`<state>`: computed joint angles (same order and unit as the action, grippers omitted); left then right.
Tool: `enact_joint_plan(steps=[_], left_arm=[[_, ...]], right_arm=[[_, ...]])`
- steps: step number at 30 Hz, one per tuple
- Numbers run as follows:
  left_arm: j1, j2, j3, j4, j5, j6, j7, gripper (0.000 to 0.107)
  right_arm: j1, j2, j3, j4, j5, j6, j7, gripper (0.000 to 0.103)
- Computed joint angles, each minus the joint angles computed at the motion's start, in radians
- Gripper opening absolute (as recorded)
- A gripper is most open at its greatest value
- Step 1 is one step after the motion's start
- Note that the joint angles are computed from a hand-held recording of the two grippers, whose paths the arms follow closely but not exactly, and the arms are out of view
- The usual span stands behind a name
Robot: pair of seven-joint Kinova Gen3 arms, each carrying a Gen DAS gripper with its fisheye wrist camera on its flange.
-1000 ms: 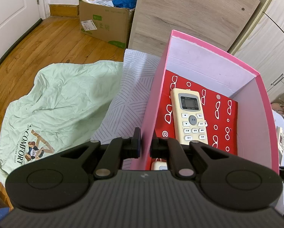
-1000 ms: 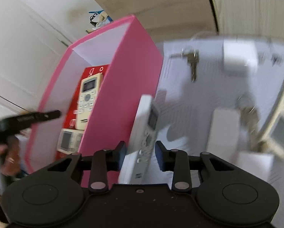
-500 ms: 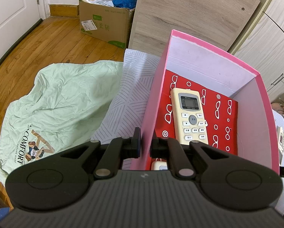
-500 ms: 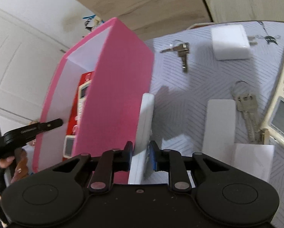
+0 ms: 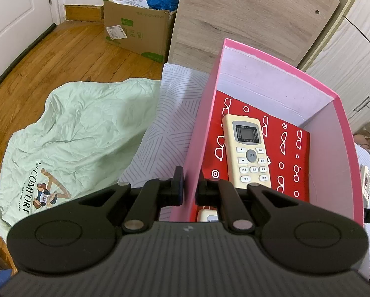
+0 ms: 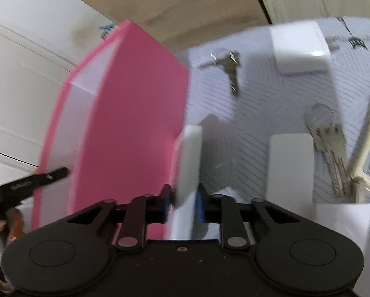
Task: Organize rigid objects
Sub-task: 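Carry the white TCL remote into the pink box and open the right tool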
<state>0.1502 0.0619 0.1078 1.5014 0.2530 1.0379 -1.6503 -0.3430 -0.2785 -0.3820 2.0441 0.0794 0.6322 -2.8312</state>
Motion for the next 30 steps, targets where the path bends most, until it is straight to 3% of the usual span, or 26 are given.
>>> enact_joint_plan(steps=[4,10,13,16,20,23,25,28,30], left_arm=[[-0.001,0.001,0.000,0.000,0.003,0.001,-0.001,0.007],[0.001,0.001,0.000,0.000,-0.002,0.002,0.007,0.007],[0.004,0.000,0.001,0.000,-0.010,0.000,0.014,0.007],[0.010,0.001,0.004,-0.004,-0.024,0.002,0.018,0.007],[0.017,-0.002,0.006,-0.006,-0.036,0.001,0.033,0.007],[0.015,-0.002,0.005,-0.005,-0.030,0.001,0.032,0.007],[0.015,-0.003,0.005,-0.004,-0.030,-0.001,0.029,0.007],[0.016,-0.007,0.005,0.000,-0.031,-0.005,0.020,0.007],[0.012,-0.006,0.003,-0.001,-0.022,-0.003,0.012,0.007]], right_arm=[[0.119,-0.046,-0.184,-0.054,0.162,0.098,-0.103,0.020],[0.186,-0.140,-0.339,-0.122,0.406,0.184,-0.239,0.020],[0.066,-0.135,-0.296,-0.156,0.528,0.168,-0.271,0.020],[-0.073,-0.014,-0.257,-0.235,0.640,0.199,-0.322,0.020],[-0.257,0.171,-0.177,-0.362,0.742,0.316,-0.195,0.020],[-0.376,0.310,-0.067,-0.488,0.737,0.422,-0.073,0.020],[-0.381,0.403,-0.054,-0.576,0.727,0.504,-0.015,0.020],[-0.351,0.506,-0.115,-0.656,0.770,0.626,0.054,0.020],[-0.378,0.567,-0.088,-0.722,0.760,0.707,0.131,0.020]])
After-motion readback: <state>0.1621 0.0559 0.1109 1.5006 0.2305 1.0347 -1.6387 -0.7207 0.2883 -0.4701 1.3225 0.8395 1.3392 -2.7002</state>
